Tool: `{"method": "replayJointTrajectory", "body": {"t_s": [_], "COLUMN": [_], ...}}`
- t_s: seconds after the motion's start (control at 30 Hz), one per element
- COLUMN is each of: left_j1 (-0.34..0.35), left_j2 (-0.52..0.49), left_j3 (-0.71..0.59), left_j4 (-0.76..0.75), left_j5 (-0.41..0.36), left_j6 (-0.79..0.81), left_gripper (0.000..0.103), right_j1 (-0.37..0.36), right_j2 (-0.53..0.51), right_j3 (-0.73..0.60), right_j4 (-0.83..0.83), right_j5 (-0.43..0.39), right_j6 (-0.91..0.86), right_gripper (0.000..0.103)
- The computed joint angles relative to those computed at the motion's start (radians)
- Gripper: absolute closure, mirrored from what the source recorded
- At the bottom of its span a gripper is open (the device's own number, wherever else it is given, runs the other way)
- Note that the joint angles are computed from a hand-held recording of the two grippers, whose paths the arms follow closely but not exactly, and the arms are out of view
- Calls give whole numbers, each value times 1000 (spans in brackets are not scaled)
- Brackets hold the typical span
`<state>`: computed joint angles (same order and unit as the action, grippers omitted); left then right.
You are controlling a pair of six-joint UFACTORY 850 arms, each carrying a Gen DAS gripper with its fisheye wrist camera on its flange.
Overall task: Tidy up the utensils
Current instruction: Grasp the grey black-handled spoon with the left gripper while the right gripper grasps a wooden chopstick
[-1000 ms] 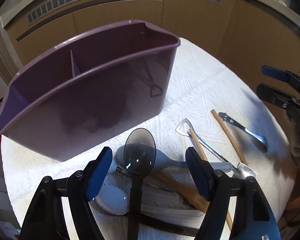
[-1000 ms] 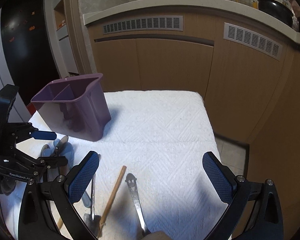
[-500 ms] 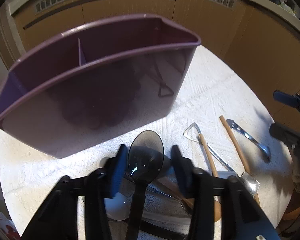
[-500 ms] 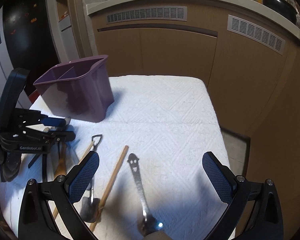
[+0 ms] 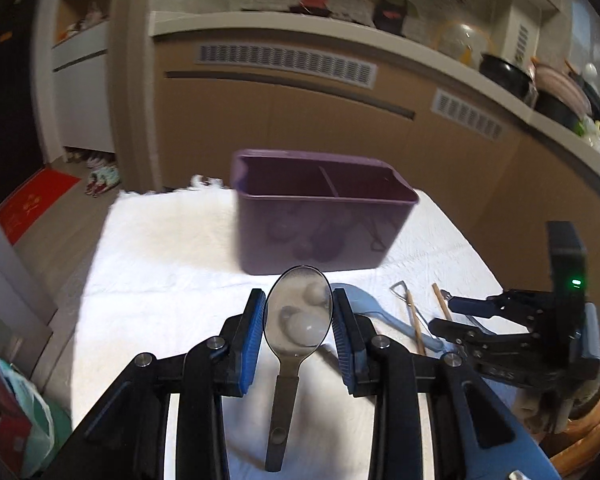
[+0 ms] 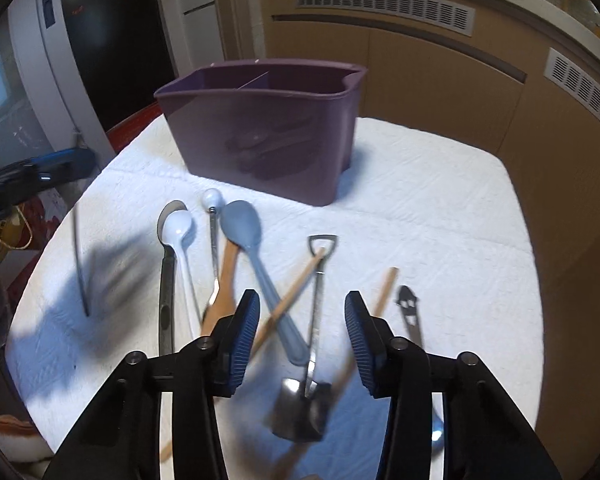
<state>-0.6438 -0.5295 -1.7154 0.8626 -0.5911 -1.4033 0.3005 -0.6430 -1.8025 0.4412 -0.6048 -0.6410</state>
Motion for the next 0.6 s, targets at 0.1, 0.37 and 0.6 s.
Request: {"method": "replayJointTrajectory", "body": {"t_s": [0.1, 0.37, 0.6], "left_j1": [-9, 2, 5], "left_j2": [65, 127, 122], "left_j3": [93, 193, 196], "left_j4": [115, 216, 209], "left_j5": [-17, 31, 49], "left_j6": [-138, -293, -301], "left_gripper": [73, 73, 73], "right_j1": [34, 74, 78], "right_j2": [-36, -104, -117], "right_j3": [-47, -127, -135], "right_j4": [-110, -331, -418], "right_j5": [3, -15, -23], "right_j6": [112, 466, 601], "right_gripper": [66, 69, 77]}}
